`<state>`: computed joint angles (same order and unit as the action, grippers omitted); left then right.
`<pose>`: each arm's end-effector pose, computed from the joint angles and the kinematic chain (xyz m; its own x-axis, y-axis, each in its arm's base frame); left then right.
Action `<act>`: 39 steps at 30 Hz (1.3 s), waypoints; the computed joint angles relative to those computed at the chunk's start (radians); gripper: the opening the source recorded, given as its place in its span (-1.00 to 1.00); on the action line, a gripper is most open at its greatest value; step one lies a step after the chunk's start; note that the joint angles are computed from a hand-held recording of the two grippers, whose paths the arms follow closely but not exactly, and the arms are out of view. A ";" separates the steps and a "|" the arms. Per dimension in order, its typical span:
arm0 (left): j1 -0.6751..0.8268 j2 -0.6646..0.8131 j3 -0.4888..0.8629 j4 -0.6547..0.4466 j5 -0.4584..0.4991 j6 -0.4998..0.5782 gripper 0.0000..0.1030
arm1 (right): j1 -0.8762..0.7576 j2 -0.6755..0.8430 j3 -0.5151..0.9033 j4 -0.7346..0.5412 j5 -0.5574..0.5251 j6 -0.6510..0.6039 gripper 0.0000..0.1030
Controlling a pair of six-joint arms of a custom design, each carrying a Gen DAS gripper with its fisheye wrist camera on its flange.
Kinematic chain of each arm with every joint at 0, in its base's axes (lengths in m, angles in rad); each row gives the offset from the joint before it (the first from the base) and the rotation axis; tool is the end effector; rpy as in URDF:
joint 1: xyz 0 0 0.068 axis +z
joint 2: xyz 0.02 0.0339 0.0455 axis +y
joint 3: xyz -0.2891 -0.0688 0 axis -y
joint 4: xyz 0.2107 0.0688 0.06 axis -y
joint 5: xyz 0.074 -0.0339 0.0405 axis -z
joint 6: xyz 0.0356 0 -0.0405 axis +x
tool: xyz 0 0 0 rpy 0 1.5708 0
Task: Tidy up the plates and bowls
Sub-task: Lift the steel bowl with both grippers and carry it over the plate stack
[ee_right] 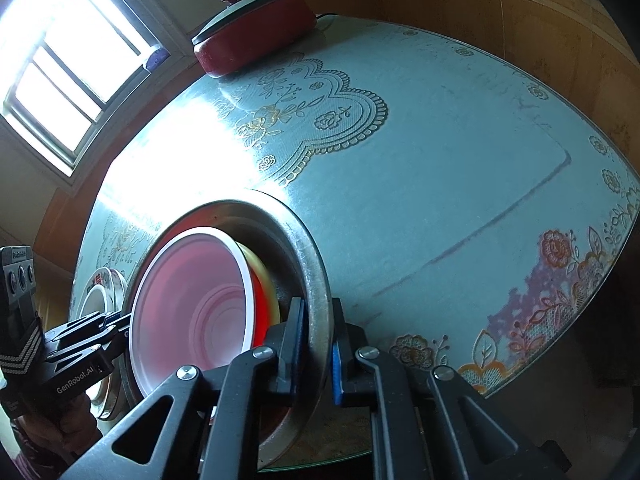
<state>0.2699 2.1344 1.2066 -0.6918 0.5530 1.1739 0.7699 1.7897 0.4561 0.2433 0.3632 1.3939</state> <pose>0.3363 0.0736 0.1211 -0.6042 0.6471 -0.4650 0.7906 0.5600 -0.2478 0.1813 0.1581 0.1099 -0.6365 0.6646 -0.3915 0.5330 0.7458 0.3996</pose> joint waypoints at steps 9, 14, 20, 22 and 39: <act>0.039 -0.028 -0.077 0.030 0.070 0.033 -0.70 | 0.038 -0.028 -0.051 0.023 0.011 0.035 -0.81; 0.047 -0.049 -0.097 0.028 0.073 0.040 -0.70 | 0.043 -0.036 -0.085 0.069 0.008 0.068 -0.80; 0.049 -0.065 -0.121 0.063 0.049 0.023 -0.70 | 0.055 -0.025 -0.093 0.106 0.018 0.076 -0.80; 0.046 -0.066 -0.118 0.065 0.041 0.014 -0.70 | 0.046 -0.020 -0.101 0.134 0.008 0.070 -0.80; 0.060 -0.084 -0.086 0.041 0.066 0.020 -0.71 | 0.029 0.042 -0.132 0.302 -0.031 0.082 -0.80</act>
